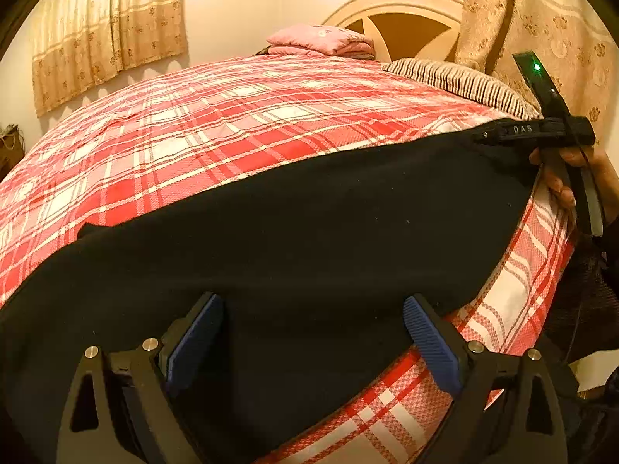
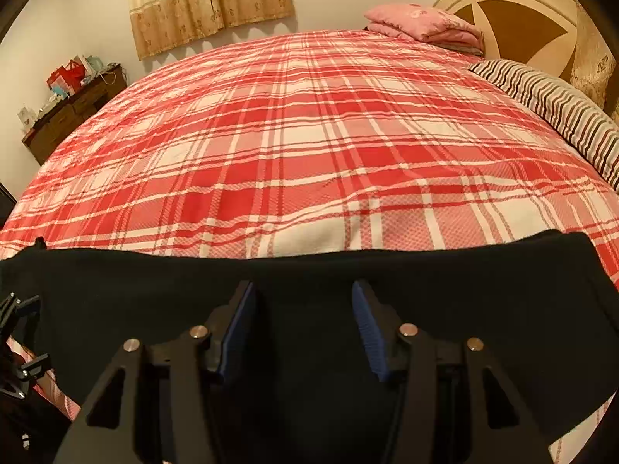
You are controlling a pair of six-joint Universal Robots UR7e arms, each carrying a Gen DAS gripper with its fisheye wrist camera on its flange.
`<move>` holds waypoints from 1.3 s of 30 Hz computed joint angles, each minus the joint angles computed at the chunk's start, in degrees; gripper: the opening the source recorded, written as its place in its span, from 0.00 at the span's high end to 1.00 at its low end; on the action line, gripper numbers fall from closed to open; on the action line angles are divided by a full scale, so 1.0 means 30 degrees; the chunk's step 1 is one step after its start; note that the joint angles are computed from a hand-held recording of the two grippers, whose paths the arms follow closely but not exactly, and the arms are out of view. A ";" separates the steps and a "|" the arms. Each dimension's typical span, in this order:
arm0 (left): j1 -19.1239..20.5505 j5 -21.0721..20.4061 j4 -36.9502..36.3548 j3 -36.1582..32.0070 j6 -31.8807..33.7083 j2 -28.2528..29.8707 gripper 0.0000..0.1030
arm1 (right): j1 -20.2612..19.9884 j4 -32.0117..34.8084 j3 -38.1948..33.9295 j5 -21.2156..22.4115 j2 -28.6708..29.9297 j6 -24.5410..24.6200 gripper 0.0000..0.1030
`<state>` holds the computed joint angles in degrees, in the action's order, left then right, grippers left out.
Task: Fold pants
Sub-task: 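Smooth the folded black pants flat with both open grippers, then grasp the pants' end with the right gripper and lift it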
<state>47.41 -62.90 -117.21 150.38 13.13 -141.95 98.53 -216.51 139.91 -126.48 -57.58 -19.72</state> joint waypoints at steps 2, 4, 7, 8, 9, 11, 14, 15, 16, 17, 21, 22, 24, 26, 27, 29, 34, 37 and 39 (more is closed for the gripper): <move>0.0133 -0.0175 -0.0030 -0.0017 -0.0179 -0.0146 0.07 | -0.0018 -0.0073 0.0104 0.0194 -0.0115 0.0067 0.47; 0.0442 -0.0510 -0.0196 -0.0092 -0.0245 -0.0137 0.07 | -0.0061 -0.0382 0.0228 0.0448 -0.0161 0.0068 0.47; 0.0942 -0.0979 -0.0526 -0.0148 -0.0281 -0.0128 0.07 | 0.0078 -0.0669 0.0258 0.0337 -0.0086 -0.0008 0.47; 0.0937 -0.1001 -0.0464 -0.0146 -0.0350 -0.0202 0.07 | 0.0205 -0.0722 0.0250 0.0157 -0.0054 -0.0047 0.47; 0.0914 -0.1001 -0.0370 -0.0138 -0.0415 -0.0316 0.07 | 0.0354 -0.0695 0.0206 -0.0109 -0.0039 -0.0061 0.46; 0.0879 -0.0984 -0.0256 -0.0104 -0.0464 -0.0506 0.07 | 0.0912 -0.1155 0.0106 -0.1285 0.0008 -0.0312 0.32; 0.0416 -0.0568 0.0103 0.0050 -0.0655 -0.0879 0.07 | 0.1577 -0.2798 -0.0061 -0.3449 0.0100 -0.0721 0.28; 0.0259 -0.0436 0.0258 0.0065 -0.0740 -0.0971 0.07 | 0.1639 -0.2831 -0.0156 -0.4183 0.0037 -0.0751 0.28; 0.0114 -0.0331 0.0398 0.0089 -0.0842 -0.1062 0.07 | 0.1676 -0.3023 -0.0354 -0.5187 0.0123 -0.0983 0.28; 0.0137 -0.0338 0.0409 0.0080 -0.0828 -0.1069 0.07 | 0.1605 -0.3293 -0.0470 -0.5729 0.0187 -0.1321 0.28; 0.0177 -0.0353 0.0343 0.0080 -0.0880 -0.1037 0.07 | 0.0042 -0.0946 -0.0246 -0.5371 -0.1017 -0.0038 0.28; 0.0088 -0.0266 0.0426 0.0100 -0.0951 -0.1074 0.07 | -0.0110 -0.1251 -0.0261 -0.5093 -0.1007 -0.0403 0.26; -0.0189 -0.0043 0.0719 0.0159 -0.1179 -0.1276 0.07 | -0.0200 -0.0270 -0.0394 -0.4805 -0.1364 -0.0097 0.21; -0.0357 0.0088 0.0873 0.0186 -0.1347 -0.1376 0.07 | -0.0362 0.0704 -0.0491 -0.4461 -0.1679 0.0041 0.13; -0.0429 0.0127 0.0945 0.0195 -0.1456 -0.1415 0.07 | -0.0339 0.0899 -0.0449 -0.4396 -0.1692 -0.0008 0.12; -0.0458 0.0026 0.1070 0.0129 -0.1637 -0.1428 0.07 | -0.0255 0.0924 -0.0386 -0.4318 -0.1709 -0.0163 0.11; 0.0346 -0.0991 0.0841 -0.0197 -0.1431 -0.1381 0.07 | -0.0418 -0.1493 0.0562 -0.3115 -0.2143 0.0016 0.12; 0.0568 -0.1217 0.0702 -0.0366 -0.1407 -0.1601 0.07 | -0.0355 -0.2535 0.1049 -0.2836 -0.2730 0.0342 0.12; 0.0190 -0.0704 0.0813 -0.0380 -0.1488 -0.2087 0.07 | -0.0057 -0.3021 0.1335 -0.3107 -0.2979 0.0347 0.12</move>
<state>47.98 -65.01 -114.77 149.24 8.67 -148.21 98.36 -225.57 143.92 -135.80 -66.52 -18.68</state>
